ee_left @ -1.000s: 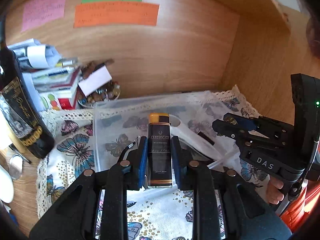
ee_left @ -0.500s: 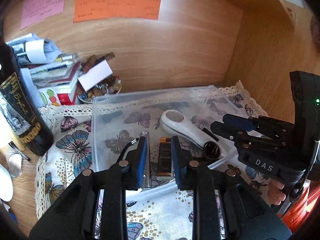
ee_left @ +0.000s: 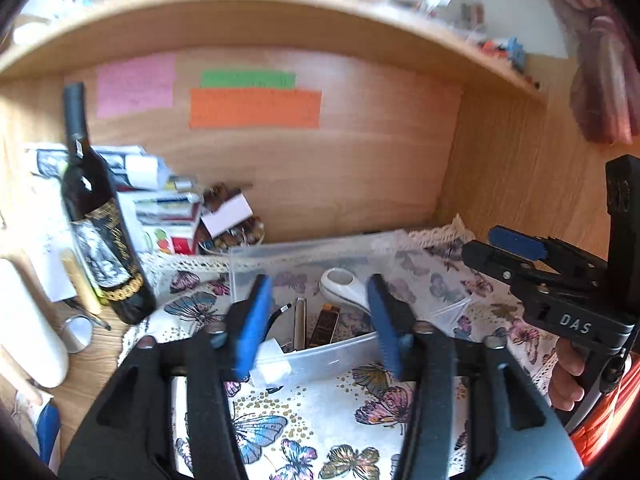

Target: Organize rigid objects

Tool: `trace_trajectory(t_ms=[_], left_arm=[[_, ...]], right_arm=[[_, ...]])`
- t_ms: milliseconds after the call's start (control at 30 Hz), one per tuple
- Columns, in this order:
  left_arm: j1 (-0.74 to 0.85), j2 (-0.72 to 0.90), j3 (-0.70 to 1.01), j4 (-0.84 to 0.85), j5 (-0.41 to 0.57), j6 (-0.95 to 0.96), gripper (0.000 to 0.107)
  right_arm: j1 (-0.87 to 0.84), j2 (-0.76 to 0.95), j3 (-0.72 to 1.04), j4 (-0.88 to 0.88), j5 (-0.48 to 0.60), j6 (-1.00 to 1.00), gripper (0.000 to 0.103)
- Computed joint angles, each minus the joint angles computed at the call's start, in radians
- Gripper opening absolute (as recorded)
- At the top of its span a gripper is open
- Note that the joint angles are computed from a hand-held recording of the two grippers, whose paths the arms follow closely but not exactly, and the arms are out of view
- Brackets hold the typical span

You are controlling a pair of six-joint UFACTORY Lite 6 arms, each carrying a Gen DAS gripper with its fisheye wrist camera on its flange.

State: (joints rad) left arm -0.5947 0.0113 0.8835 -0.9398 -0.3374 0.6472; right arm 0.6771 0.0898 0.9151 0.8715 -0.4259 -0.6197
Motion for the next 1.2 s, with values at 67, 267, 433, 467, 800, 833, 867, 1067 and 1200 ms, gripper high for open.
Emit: trace_trajectory(t_ms=[67, 267, 433, 467, 800, 833, 867, 1067, 1200], left_arm=[[-0.059, -0.069, -0.055, -0.087, -0.076, 0.071, 0.069], [-0.241, -0.187, -0.153, -0.265, -0.315, 0.201, 0.095], [-0.326, -0.24, -0.196, -0.327, -0.401, 0.22, 0.1], [-0.336, -0.247, -0.202, -0.335, -0.408, 0.222, 0.101], [-0.409, -0.276, -0.229, -0.374, -0.471, 0.225, 0.102], [-0.41, -0.273, -0.227, -0.376, -0.471, 0.226, 0.102], [-0.411, -0.271, -0.225, -0.377, -0.471, 0.226, 0.102], [-0.419, -0.271, -0.228, -0.372, -0.478, 0.219, 0.103], [-0.42, -0.272, -0.228, -0.373, -0.476, 0.219, 0.103]], right_arm=[[0.027, -0.069, -0.056, 0.004, -0.031, 0.005, 0.069], [0.097, -0.186, -0.152, 0.068, -0.108, -0.025, 0.089], [0.172, -0.244, -0.217, 0.153, -0.207, -0.061, 0.103], [0.18, -0.25, -0.226, 0.159, -0.215, -0.061, 0.103], [0.244, -0.31, -0.287, 0.23, -0.276, -0.099, 0.103], [0.249, -0.311, -0.288, 0.237, -0.281, -0.103, 0.103], [0.253, -0.313, -0.289, 0.242, -0.284, -0.106, 0.103], [0.26, -0.318, -0.294, 0.258, -0.291, -0.127, 0.103], [0.261, -0.32, -0.296, 0.258, -0.287, -0.13, 0.103]])
